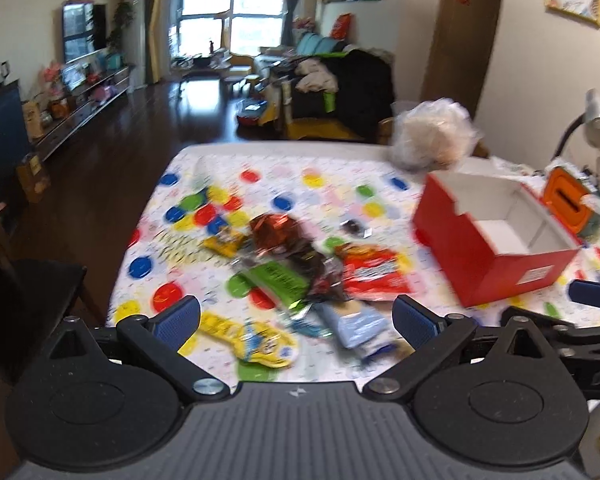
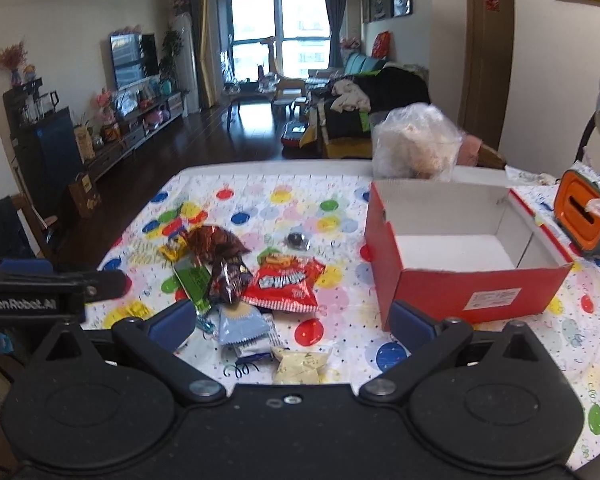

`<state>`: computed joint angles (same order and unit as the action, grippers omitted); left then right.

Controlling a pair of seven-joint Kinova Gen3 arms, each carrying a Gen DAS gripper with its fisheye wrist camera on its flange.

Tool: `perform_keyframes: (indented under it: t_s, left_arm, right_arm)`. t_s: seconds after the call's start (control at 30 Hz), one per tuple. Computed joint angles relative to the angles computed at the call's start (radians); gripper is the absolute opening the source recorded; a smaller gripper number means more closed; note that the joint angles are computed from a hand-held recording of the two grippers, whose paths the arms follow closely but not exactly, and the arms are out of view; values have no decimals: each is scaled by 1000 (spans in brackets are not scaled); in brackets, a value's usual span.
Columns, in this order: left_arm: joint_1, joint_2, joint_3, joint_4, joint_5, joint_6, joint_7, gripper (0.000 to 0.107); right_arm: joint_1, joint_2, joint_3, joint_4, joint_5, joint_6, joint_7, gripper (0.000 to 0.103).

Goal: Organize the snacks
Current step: 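Grasp the yellow Minion candy pack with left tool while right tool grasps the cream pastry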

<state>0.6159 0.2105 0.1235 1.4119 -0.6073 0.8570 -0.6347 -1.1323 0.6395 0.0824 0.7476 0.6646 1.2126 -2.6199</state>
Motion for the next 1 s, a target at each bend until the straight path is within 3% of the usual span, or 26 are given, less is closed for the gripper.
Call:
perform_keyframes:
  t_s: [0.3,0.4,0.63,0.77,1.0]
  left_arm:
    - [-54,88,-13,-40,135,64,-122,102]
    - [-85,122,-21,-76,214,87,-152,102]
    - [-143,261,-70,-264,334,218,-114,102]
    - [-174,345,-70,-368,416,289,-121,96]
    - [-171,436,-87,-496,469,374,-107,93]
  right_arm:
    - [110,55,-66,10,-162,7,183,90]
    - [131,93,-65,-39,-207,37,230,86]
    - [169,182,-57,-176,-297,91,309,80]
    - [186,218,-53,-244,-347,128,347,77]
    - [202,267,-40,-341,-395,188,386,72]
